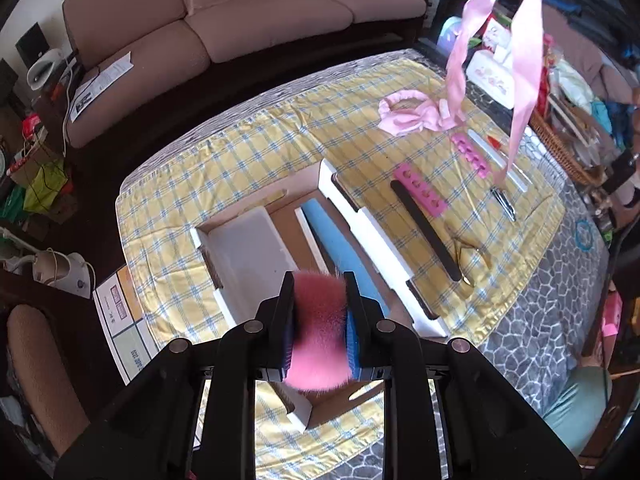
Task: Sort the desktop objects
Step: 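Grasp the pink ribbon with the right gripper while the left lifts the brush, then carry the brush and the ribbon over the box with both grippers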
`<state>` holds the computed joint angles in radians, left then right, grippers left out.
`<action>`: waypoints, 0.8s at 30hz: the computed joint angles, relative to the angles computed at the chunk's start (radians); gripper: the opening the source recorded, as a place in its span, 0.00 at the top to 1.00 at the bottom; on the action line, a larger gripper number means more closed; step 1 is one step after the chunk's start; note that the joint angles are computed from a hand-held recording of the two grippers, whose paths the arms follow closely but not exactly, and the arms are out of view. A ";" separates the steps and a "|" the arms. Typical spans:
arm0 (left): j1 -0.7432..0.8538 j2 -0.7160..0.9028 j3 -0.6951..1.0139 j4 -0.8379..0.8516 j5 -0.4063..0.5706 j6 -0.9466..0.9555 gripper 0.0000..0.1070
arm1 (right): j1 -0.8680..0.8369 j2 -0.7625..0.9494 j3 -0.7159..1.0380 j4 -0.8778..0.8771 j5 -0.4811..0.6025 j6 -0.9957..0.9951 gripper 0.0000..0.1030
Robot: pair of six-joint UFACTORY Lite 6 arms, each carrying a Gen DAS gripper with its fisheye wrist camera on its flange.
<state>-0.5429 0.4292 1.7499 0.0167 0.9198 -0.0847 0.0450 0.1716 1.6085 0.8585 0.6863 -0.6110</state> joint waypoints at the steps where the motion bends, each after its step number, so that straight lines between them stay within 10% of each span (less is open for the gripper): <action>1: 0.002 -0.040 -0.055 0.000 -0.013 -0.004 0.82 | 0.015 -0.026 0.023 -0.045 0.018 0.049 0.92; 9: 0.021 -0.232 -0.391 0.002 -0.101 -0.036 0.82 | 0.175 -0.225 -0.040 -0.203 0.037 0.220 0.92; 24: 0.017 -0.200 -0.584 -0.106 -0.270 -0.027 0.82 | 0.583 -0.315 -0.560 -0.109 -0.324 0.203 0.92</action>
<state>-0.5256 0.2293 1.1657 -0.0889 0.6499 -0.1119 0.6283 -0.1433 1.0487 0.7494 0.3624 -0.4082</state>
